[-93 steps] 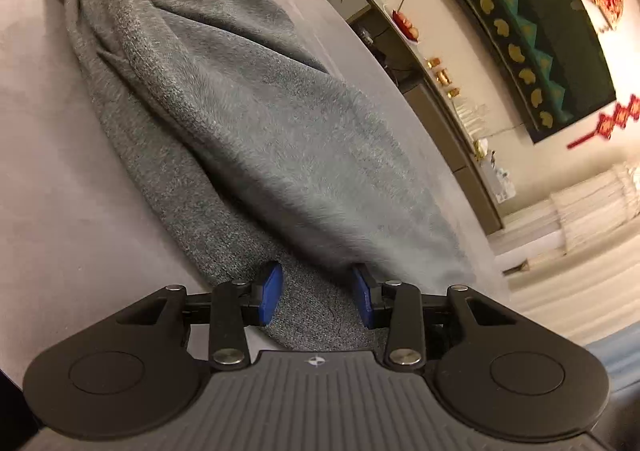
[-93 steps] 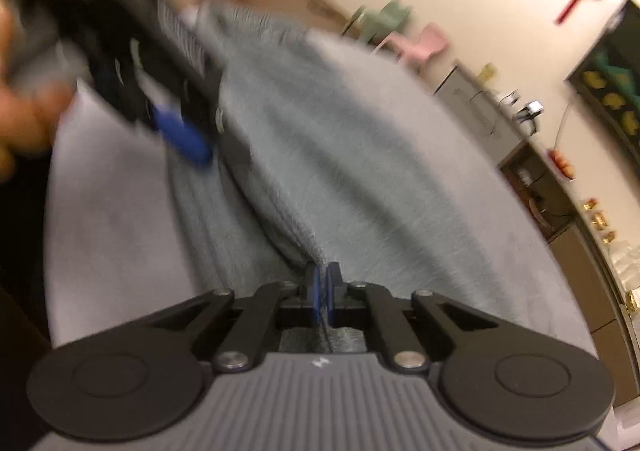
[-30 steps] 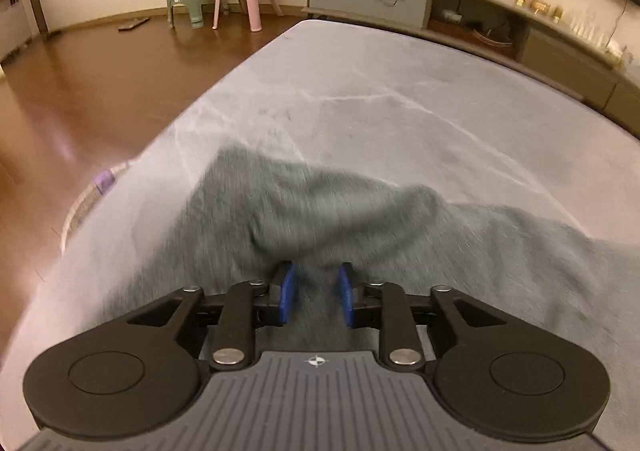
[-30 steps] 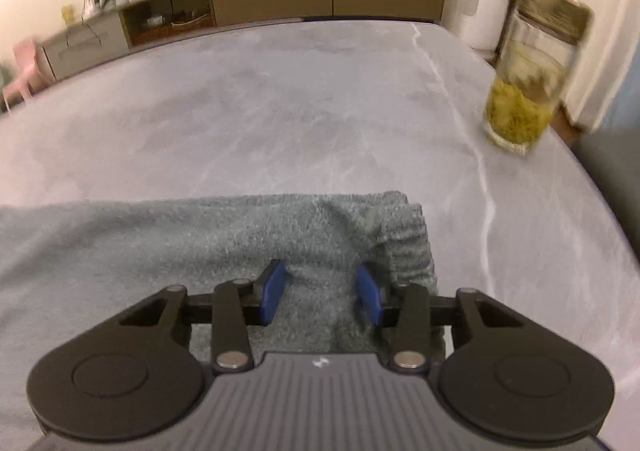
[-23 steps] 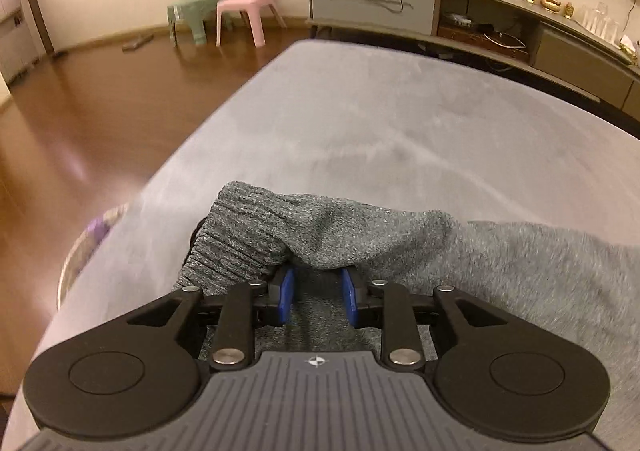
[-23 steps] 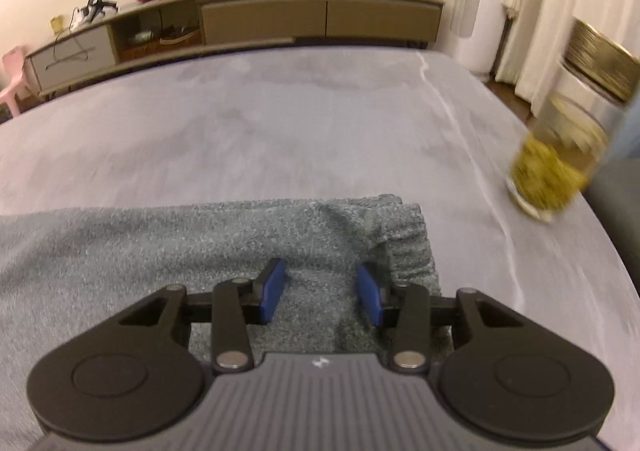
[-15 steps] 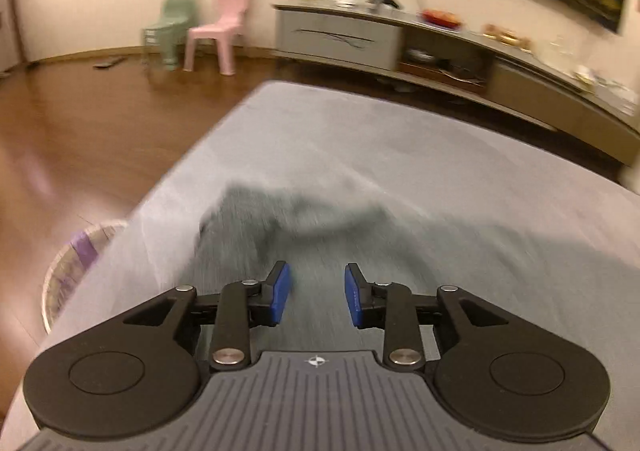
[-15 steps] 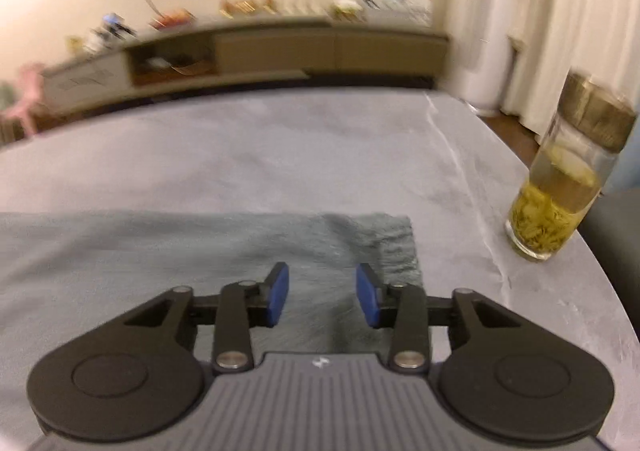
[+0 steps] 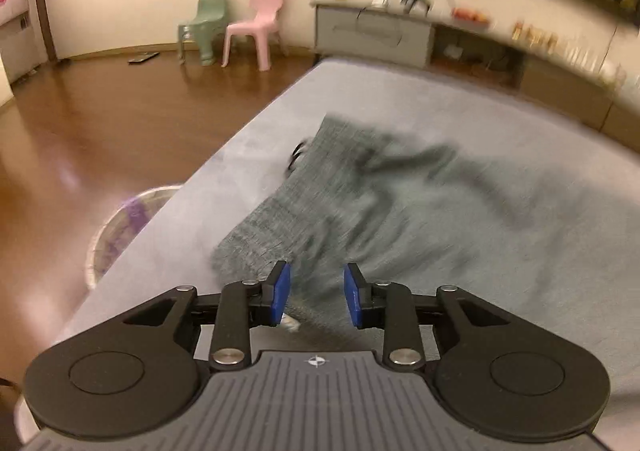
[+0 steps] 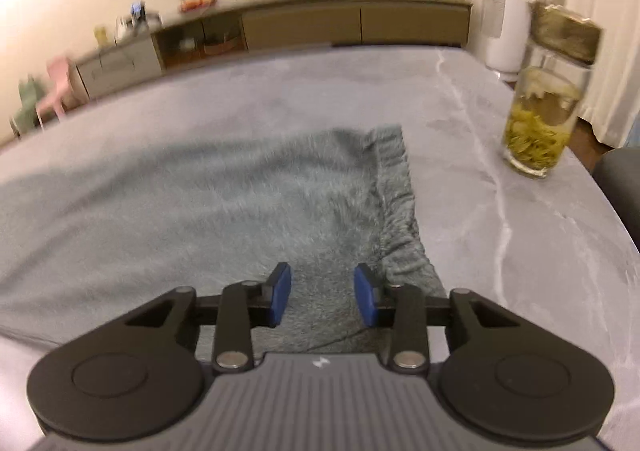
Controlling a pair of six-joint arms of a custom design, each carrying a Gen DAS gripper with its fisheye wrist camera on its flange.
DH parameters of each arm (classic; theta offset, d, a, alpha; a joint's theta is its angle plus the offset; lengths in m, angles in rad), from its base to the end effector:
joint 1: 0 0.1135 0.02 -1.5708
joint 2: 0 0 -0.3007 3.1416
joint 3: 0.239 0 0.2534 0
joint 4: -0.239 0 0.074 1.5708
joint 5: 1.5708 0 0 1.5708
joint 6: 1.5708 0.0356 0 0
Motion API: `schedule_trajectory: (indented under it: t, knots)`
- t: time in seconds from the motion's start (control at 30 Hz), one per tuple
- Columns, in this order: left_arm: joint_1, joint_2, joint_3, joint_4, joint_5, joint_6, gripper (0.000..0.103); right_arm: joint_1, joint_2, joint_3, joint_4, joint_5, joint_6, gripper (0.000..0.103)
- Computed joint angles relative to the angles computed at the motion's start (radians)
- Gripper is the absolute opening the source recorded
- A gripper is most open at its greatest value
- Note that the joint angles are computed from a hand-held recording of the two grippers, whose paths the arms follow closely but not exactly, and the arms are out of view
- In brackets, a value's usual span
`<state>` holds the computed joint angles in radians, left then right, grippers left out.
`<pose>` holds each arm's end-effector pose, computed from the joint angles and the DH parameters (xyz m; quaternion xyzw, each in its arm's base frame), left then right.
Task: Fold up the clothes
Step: 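Open both grippers and smooth the folded pants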
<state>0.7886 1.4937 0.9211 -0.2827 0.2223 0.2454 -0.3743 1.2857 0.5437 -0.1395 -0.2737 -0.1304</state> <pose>0.2224 0.2127 0.2483 -0.2123 0.9072 0.0817 0.3539 0.2142 -0.0738 0.1964 0.0677 0.9311 0.0408 0.3562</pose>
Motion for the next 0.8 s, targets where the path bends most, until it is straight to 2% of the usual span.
schedule_trajectory:
  t: [0.07, 0.17, 0.2, 0.27, 0.3, 0.37, 0.47, 0.5, 0.57, 0.7, 0.8]
  knots:
    - [0.008, 0.023, 0.021, -0.017, 0.004, -0.008, 0.031, -0.011, 0.027, 0.000, -0.004, 0.012, -0.020, 0.039]
    - [0.012, -0.038, 0.016, -0.033, 0.042, -0.052, 0.033, -0.052, 0.006, -0.003, -0.009, -0.023, -0.036, 0.038]
    - [0.013, -0.060, 0.013, -0.036, 0.055, -0.069, 0.033, -0.087, -0.027, -0.011, -0.003, -0.058, -0.014, 0.042]
    - [-0.009, -0.105, 0.003, -0.046, 0.081, -0.099, 0.034, -0.160, -0.071, -0.025, 0.031, -0.105, 0.041, 0.062]
    - [-0.026, -0.128, -0.002, -0.051, 0.094, -0.113, 0.036, -0.183, -0.064, -0.026, 0.056, -0.094, 0.073, 0.073]
    - [-0.069, -0.170, -0.009, -0.063, 0.113, -0.143, 0.038, -0.213, 0.011, 0.000, 0.058, -0.089, 0.108, 0.072]
    - [-0.190, -0.217, -0.016, -0.086, 0.097, -0.183, 0.038, -0.224, 0.140, 0.054, 0.051, -0.110, 0.134, 0.065]
    - [-0.235, -0.226, -0.017, -0.090, 0.087, -0.198, 0.038, -0.211, 0.163, 0.058, 0.065, -0.108, 0.136, 0.057]
    - [-0.317, -0.234, -0.024, -0.085, 0.058, -0.225, 0.038, -0.166, 0.175, 0.050, 0.103, -0.075, 0.128, 0.024]
    - [-0.448, -0.219, -0.025, -0.066, 0.012, -0.279, 0.038, -0.046, 0.116, 0.030, 0.118, 0.047, 0.108, 0.014]
    - [-0.508, -0.196, -0.015, -0.058, 0.026, -0.342, 0.038, 0.159, -0.059, -0.053, 0.181, 0.237, 0.084, 0.013]
